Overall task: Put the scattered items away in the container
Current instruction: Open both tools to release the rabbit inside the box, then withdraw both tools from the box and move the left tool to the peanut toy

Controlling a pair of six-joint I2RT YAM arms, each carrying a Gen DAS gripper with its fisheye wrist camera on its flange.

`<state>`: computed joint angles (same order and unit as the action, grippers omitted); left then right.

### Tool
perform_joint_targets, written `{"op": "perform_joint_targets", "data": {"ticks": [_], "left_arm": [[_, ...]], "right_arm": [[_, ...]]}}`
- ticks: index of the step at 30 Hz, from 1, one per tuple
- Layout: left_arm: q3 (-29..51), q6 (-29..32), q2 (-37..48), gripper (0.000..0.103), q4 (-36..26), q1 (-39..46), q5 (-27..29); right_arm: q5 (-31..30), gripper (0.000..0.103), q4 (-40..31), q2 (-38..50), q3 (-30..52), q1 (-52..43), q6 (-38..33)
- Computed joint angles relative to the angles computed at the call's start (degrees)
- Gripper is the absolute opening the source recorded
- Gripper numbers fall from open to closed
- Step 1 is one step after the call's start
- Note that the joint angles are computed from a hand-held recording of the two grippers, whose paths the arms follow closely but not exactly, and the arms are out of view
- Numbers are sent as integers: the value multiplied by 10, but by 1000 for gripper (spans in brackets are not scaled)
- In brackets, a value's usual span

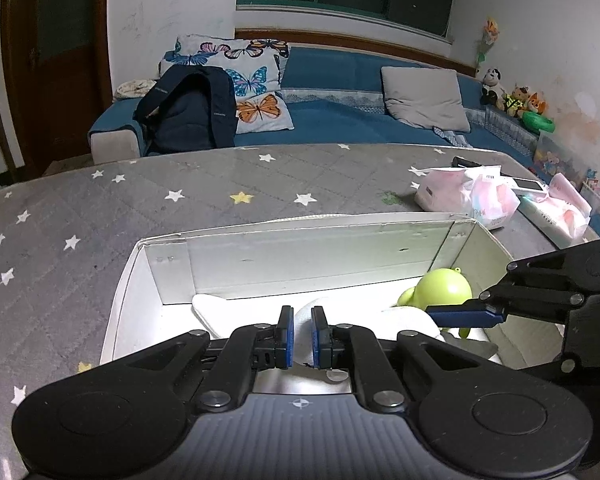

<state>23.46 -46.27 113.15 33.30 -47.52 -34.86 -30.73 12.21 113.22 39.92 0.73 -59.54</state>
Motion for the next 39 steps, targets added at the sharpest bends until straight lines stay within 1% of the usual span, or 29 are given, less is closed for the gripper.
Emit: {"op": "perform_joint_targets", "data": {"ticks": [4,8,12,14,15,16,18,20,21,24,27,29,33,34,37,39], "left_arm": [[1,-11,-6,11,-13,-6,-5],[-2,-26,-23,14,-35,-17,-15],[-13,-53,-50,15,-55,-39,-36],[-16,-72,-66,15,-75,-56,-50],[-17,-82,-74,16,-85,-65,-58],[-18,-93,-81,17,-96,-76,-67],[-20,-119,-97,19,-123,-102,-86],[-19,-148,-111,21,-152,-127,-105],[-18,-167,-119,21,-170,-141,-114],[-12,-231,-140,23,-234,-190,-142],[4,-306,-150,23,-316,-248,-174],[13,-353,-151,25,-358,-283,-191],[45,-465,-130,25,-450,-358,-212],[52,-489,-123,25,-467,-374,-214],[73,-565,-97,25,-516,-421,-217],[87,-610,-79,25,-546,-449,-214]], "right_arm": [[-13,38,-6,-8,-3,-9,2],[-28,49,-11,-18,-4,-20,6],[-51,50,-18,-42,-17,-41,9],[-66,54,-23,-58,-27,-55,7],[-75,61,-27,-67,-32,-63,4],[-85,64,-31,-77,-37,-71,0],[-105,65,-42,-98,-50,-90,-11],[-129,78,-55,-119,-64,-110,-24],[-142,81,-59,-131,-73,-123,-31],[-179,84,-87,-164,-94,-164,-62],[-215,88,-131,-193,-110,-210,-109],[-241,97,-175,-207,-115,-244,-154],[-281,100,-269,-220,-120,-313,-267],[-288,103,-294,-218,-119,-329,-295],[-300,103,-363,-202,-110,-372,-377],[-304,103,-393,-187,-107,-396,-420]]}}
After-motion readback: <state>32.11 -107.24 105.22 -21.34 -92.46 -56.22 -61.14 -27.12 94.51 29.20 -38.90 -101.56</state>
